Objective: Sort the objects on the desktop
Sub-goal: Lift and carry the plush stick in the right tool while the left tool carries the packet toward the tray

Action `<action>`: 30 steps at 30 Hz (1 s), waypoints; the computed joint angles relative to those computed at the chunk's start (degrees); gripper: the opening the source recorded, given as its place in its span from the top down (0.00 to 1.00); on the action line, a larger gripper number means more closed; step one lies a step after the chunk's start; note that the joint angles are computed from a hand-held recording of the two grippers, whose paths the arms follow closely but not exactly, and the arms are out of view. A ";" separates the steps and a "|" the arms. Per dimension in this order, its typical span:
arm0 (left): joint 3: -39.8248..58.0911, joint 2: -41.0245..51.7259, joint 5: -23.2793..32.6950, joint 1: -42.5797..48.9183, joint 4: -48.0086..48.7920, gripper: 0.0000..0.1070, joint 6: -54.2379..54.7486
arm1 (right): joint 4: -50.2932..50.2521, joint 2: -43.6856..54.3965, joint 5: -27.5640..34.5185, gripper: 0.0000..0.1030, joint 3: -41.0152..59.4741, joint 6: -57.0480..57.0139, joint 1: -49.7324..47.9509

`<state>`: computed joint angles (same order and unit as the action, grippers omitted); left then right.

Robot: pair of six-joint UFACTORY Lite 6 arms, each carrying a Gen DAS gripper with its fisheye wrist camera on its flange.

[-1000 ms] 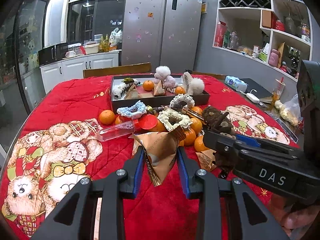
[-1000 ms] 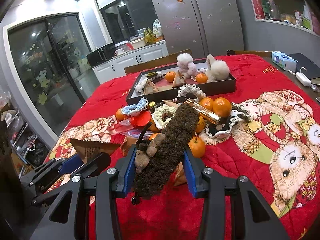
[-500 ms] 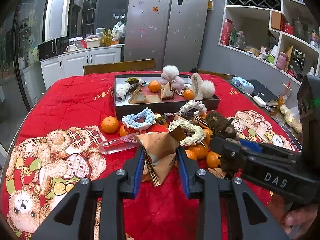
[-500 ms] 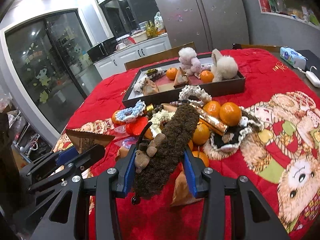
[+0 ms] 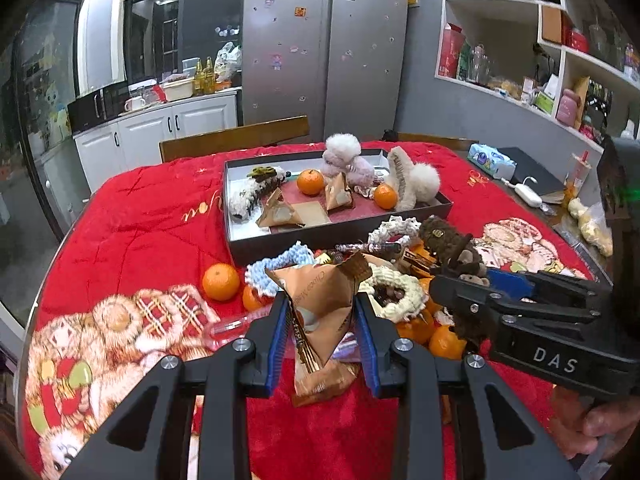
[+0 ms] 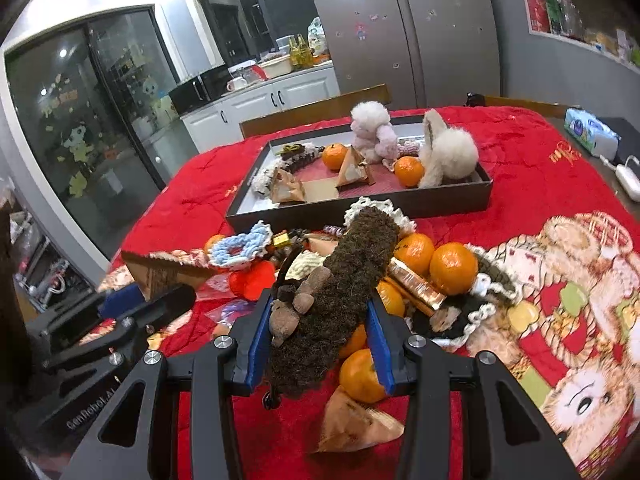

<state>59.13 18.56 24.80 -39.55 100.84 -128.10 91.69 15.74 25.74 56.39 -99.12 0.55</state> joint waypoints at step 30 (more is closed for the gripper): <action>51.62 33.53 -7.66 16.16 -75.62 0.69 85.32 | -44.08 38.84 11.80 0.60 62.39 50.34 2.10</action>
